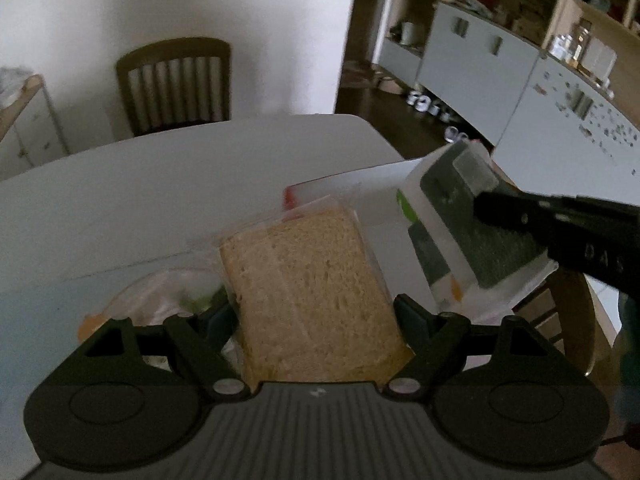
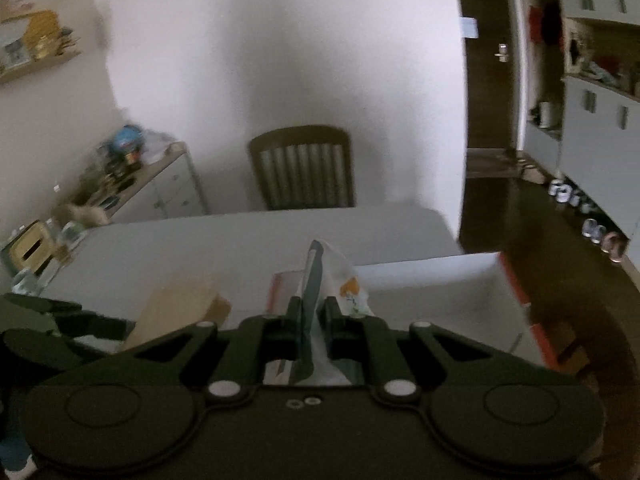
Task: Organize objects
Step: 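Carry the bread with the left tool while the right tool carries the green package into the red box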
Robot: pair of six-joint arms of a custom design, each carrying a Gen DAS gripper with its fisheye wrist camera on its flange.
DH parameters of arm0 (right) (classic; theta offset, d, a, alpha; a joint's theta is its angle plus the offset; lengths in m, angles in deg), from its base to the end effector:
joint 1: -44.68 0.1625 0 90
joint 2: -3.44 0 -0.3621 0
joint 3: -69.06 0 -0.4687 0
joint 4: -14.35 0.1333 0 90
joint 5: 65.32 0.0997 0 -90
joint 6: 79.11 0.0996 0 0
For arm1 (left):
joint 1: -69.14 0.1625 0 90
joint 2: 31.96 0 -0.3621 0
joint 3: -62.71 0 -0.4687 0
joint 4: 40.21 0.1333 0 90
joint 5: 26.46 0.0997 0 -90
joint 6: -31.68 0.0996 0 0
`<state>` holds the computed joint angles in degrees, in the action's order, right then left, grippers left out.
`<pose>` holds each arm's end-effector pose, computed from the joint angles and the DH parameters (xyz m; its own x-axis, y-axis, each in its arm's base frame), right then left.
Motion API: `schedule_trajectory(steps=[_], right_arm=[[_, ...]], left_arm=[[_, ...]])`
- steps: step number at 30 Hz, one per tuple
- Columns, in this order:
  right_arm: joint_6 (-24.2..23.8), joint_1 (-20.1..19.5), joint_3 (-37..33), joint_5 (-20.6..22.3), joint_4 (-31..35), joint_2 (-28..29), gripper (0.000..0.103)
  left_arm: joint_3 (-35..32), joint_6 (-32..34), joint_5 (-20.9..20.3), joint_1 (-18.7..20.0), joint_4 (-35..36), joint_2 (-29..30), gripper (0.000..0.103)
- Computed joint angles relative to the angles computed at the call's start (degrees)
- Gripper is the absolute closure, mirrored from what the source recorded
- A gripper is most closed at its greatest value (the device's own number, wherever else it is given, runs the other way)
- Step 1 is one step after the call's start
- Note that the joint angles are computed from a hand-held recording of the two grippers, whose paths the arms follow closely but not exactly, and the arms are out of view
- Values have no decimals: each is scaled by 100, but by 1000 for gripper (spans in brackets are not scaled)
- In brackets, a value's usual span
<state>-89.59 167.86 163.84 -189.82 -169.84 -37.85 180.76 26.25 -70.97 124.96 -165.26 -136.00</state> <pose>0.4365 -0.5271 0.0275 -0.8015 -0.2549 0.5409 -0.5702 0.5981 -0.5631 -0.1035 -0.5160 0.3709 -0.7702 0.1081 -0.6286 0.4535 0.7859 -0.4204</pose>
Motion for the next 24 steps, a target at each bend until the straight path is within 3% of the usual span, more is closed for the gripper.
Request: schedule_trajectory(steps=[13,24], right_arm=[[17,-438,237,-445,-110,-103,93],[364,-831,254,-355,220,-53,93]], left_arm=[[-619,233,13,26,-502,1535,20],[-1062,164,-38,334,-395,2458,20]])
